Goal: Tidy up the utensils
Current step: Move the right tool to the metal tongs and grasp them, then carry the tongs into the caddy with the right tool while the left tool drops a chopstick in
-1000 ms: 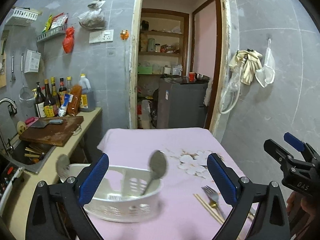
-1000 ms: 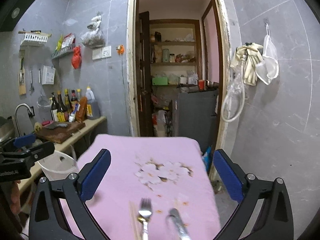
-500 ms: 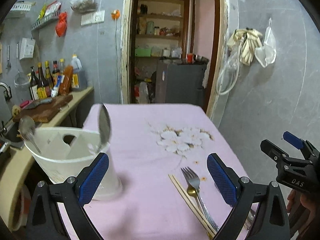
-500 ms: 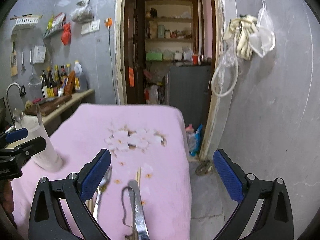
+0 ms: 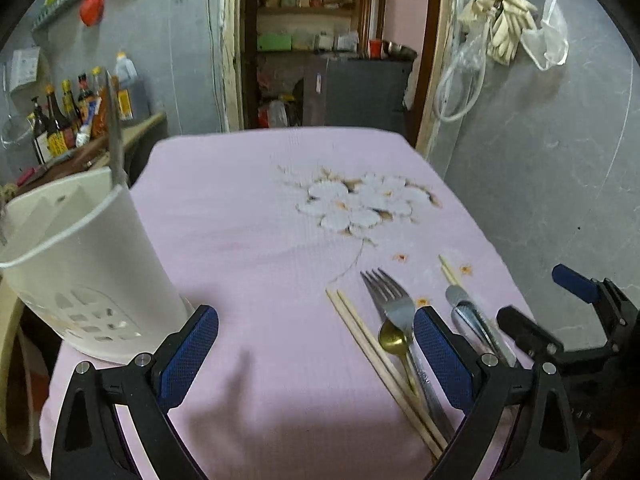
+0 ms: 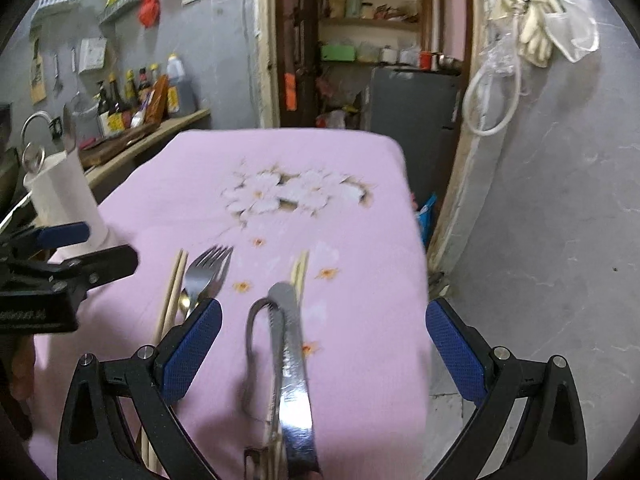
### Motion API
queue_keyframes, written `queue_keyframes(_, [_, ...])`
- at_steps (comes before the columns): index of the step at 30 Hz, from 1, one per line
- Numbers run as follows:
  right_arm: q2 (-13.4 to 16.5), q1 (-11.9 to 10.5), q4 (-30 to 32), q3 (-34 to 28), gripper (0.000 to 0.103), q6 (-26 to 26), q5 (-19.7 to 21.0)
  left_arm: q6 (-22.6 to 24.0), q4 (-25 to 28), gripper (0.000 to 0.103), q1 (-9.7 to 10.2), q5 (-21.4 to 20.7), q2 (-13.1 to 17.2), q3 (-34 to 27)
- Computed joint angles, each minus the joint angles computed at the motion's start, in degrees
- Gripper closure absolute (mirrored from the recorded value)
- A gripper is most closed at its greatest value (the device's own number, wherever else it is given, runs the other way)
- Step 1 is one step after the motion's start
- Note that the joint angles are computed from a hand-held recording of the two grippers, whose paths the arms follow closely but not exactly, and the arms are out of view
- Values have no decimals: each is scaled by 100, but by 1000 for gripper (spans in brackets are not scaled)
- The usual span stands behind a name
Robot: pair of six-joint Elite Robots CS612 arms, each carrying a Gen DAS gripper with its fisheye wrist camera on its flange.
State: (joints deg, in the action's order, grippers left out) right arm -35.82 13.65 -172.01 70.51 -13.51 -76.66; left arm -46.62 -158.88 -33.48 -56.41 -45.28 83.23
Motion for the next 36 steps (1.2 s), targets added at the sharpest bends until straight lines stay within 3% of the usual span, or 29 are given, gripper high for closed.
queue_keyframes(8, [-2,33,494,-30,31,-322,174,-108,329,42,172,-822,99,-172])
queue_keyframes(10, [-1,40,557,-37,39,-374,160,-78,378,57,229,-1144,134,-230])
queue_keyframes(13, [-5,61,659,-55,47,-436,127,-7,373,68,267,-1393,181,-291])
queue_keyframes(21, [8,120,918,-139,71,-599,-33,-121,290,81,336,-1709,255,-378])
queue_keyframes(35, [81,201,1255,-381,73,-571,-261,-56,837,86,355,-1718,342,-676])
queue_keyframes(36, [77,208,1263,-384,76,-565,-272,-68,874,89,355,-1707,340,-683])
